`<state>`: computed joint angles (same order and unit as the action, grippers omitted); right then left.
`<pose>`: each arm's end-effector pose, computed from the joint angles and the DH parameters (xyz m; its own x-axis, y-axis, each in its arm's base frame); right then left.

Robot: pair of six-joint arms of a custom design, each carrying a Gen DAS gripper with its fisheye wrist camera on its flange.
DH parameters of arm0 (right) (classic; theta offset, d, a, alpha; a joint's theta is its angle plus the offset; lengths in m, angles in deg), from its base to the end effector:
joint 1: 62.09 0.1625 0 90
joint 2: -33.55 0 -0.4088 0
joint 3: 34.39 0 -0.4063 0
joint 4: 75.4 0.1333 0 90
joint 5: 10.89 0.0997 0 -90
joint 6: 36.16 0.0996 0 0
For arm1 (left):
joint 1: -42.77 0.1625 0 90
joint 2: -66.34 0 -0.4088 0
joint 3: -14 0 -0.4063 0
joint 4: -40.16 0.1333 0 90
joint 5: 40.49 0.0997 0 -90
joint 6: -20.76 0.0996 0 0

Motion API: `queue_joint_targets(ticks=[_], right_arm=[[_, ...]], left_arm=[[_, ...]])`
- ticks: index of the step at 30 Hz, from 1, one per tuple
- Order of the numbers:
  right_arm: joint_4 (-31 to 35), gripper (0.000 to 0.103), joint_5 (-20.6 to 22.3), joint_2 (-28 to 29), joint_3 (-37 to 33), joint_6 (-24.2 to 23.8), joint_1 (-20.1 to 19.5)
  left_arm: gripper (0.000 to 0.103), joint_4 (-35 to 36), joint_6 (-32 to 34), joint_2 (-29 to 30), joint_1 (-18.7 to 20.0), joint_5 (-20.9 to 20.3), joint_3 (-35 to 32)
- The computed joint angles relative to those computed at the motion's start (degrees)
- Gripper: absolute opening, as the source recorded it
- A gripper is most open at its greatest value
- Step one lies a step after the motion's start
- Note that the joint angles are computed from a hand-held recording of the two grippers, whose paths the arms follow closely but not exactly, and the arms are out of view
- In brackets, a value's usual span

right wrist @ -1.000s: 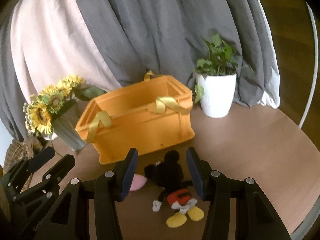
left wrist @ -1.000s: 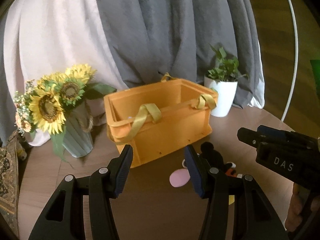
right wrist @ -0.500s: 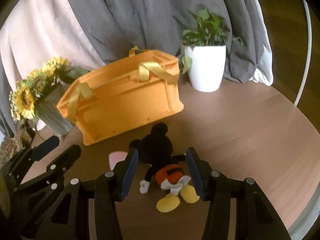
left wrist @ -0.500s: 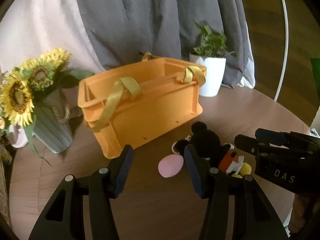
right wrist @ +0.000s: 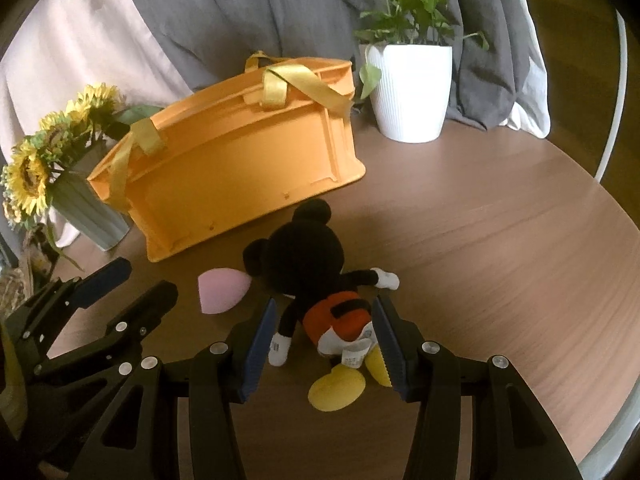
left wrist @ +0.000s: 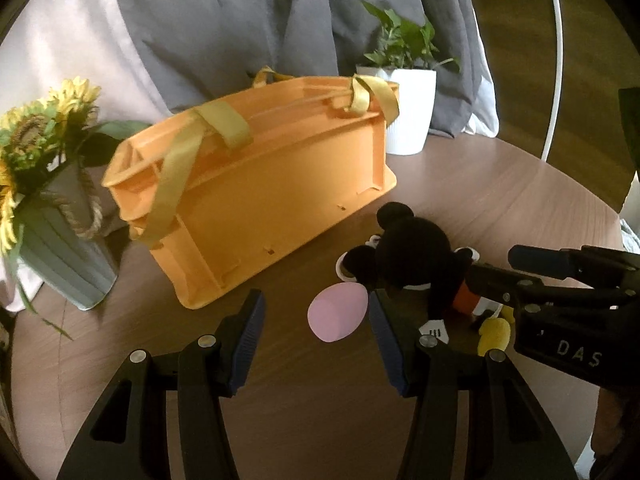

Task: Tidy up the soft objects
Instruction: 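Withdraw both tools from crate toward pink sponge and Mickey plush, then close left gripper on pink sponge while right gripper closes on Mickey plush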

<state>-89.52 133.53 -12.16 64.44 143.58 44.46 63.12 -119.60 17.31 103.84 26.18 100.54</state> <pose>0.1959 -0.4755 0.0162 -0.7370 0.4374 0.5154 -0.1826 0.6052 -0.7748 -0.1142 -0.5638 0.0951 -0.4231 0.6963 -0.5798 0.8971 0.4120 -0.1597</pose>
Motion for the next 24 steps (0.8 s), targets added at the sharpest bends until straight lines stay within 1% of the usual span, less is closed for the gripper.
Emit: queue_joint_targets(ticks=[9, 21, 23, 24], right_arm=[[1.57, 0.051, -0.22, 1.49, -1.72, 0.95, -1.03], [3.65, 0.051, -0.97, 3.1, -3.72, 2.65, -2.98], [3.42, 0.051, -1.09, 3.09, -3.65, 2.47, -3.06], [3.38, 0.051, -1.2, 3.08, -3.63, 2.44, -3.11]], left_arm=[[0.053, 2.07, 2.42, 3.87, 1.49, 1.39, -4.0], [0.054, 5.52, 1.93, 8.13, 2.8, 2.3, -8.35], [0.051, 5.96, 1.98, 8.47, 2.74, 2.6, -8.64], [0.049, 6.14, 1.92, 8.65, 2.76, 2.74, -8.81]])
